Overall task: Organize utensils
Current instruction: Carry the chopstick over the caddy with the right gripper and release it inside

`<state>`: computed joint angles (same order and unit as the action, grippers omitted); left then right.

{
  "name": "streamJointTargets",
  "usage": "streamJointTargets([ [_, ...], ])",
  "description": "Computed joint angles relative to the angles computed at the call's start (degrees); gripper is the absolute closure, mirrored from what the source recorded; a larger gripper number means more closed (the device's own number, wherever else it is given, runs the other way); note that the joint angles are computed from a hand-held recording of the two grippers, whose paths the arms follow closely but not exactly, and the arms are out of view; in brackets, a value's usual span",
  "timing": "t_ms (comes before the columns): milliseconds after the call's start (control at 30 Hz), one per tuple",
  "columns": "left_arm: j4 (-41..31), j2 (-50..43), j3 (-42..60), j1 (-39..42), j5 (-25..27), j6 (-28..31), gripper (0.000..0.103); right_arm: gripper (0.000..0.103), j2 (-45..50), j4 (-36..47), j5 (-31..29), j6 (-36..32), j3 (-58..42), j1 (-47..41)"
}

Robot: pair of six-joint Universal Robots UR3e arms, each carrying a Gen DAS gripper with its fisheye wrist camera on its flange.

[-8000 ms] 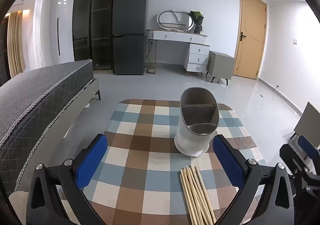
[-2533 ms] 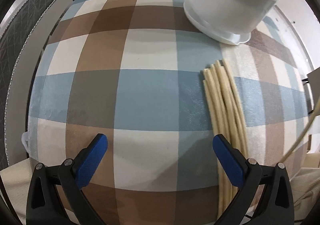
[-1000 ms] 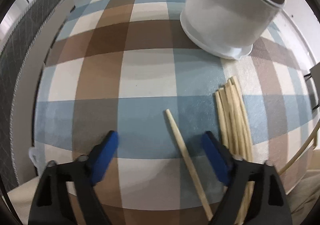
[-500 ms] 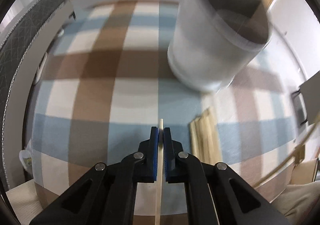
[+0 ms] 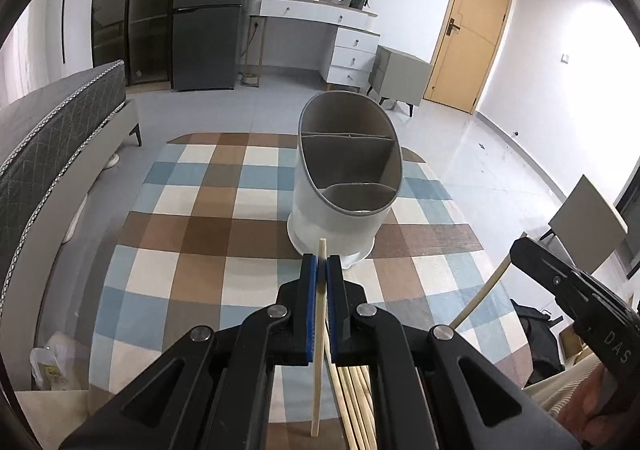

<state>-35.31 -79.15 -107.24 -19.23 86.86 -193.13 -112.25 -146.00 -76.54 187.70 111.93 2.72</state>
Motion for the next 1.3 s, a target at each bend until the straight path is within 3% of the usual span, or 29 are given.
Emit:
streamJointTargets([
  [300, -9.7, -1.3, 8.7, -3.0, 3.2, 0.5, 0.102, 0.100, -1.8, -1.4, -2.3, 1.7, 0.4, 1.5],
  [733, -18.6, -6.0, 24.2, 1.5, -3.7, 3.3, 0.102, 0.100, 2.1, -0.4, -0.5, 2.2, -8.0, -0.1],
  [1033, -29.7, -15.7, 47.1, 5.6, -8.9, 6.5, 0.102, 0.100, 12.2, 2.5, 0.7, 1.1, -25.2, -0.7],
  [1300, -37.1, -28.8, 70.8, 7.4, -9.6, 7.7, 0.102, 0.100, 27.8, 7.7, 0.1, -1.3, -49.4, 1.3],
])
